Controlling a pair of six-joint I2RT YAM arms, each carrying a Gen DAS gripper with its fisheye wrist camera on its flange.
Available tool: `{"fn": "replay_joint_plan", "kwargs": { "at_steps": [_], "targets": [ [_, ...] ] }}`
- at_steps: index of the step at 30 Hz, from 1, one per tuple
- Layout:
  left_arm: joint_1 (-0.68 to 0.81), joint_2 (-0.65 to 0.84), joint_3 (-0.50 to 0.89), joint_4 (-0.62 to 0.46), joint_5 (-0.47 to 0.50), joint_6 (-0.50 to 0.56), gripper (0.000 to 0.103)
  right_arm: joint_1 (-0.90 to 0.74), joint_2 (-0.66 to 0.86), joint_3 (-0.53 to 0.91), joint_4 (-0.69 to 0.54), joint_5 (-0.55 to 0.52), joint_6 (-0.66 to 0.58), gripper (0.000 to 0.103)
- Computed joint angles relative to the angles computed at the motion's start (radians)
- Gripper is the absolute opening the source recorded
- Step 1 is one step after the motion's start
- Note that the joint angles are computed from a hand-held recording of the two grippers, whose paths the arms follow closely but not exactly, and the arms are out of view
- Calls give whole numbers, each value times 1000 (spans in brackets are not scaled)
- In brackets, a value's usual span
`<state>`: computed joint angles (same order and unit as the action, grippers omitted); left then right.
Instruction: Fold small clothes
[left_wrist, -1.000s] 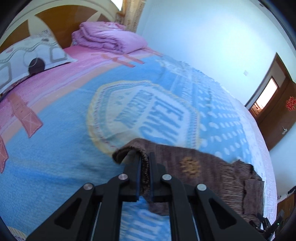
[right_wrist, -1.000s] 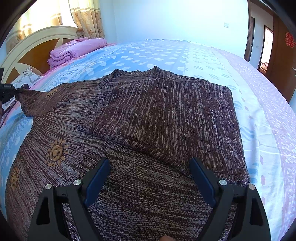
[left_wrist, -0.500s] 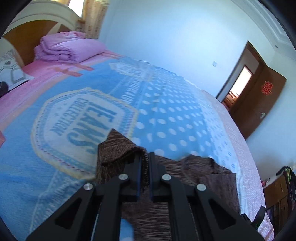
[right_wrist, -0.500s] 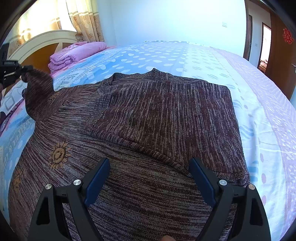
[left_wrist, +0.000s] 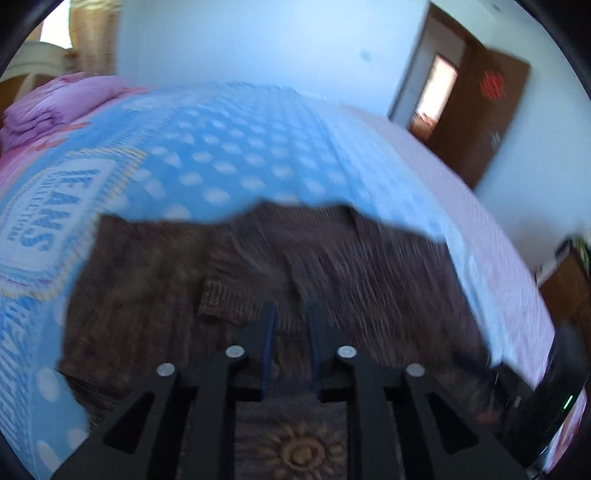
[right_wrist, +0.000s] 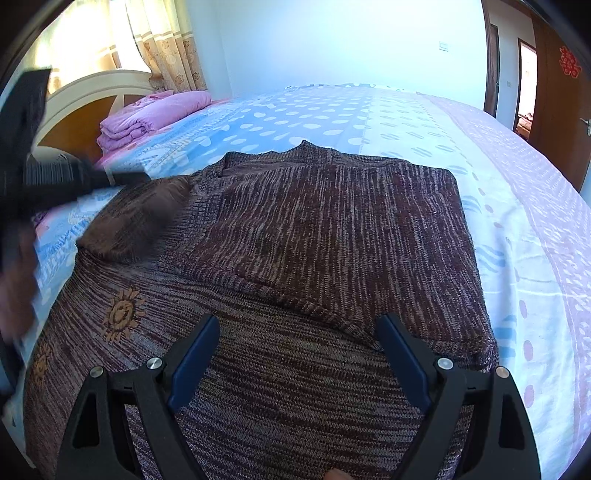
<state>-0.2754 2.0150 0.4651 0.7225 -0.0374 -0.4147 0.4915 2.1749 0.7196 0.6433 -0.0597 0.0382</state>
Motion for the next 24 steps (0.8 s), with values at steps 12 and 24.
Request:
{"fn": "replay_joint_plan", "kwargs": {
  "at_steps": [12, 24],
  "targets": [
    [363, 104, -164, 310, -243, 379, 73, -8, 4, -5, 15, -16, 6, 88],
    [518, 238, -147, 369, -92, 434, 75, 264, -67, 275, -376, 216, 12, 88]
  ]
}}
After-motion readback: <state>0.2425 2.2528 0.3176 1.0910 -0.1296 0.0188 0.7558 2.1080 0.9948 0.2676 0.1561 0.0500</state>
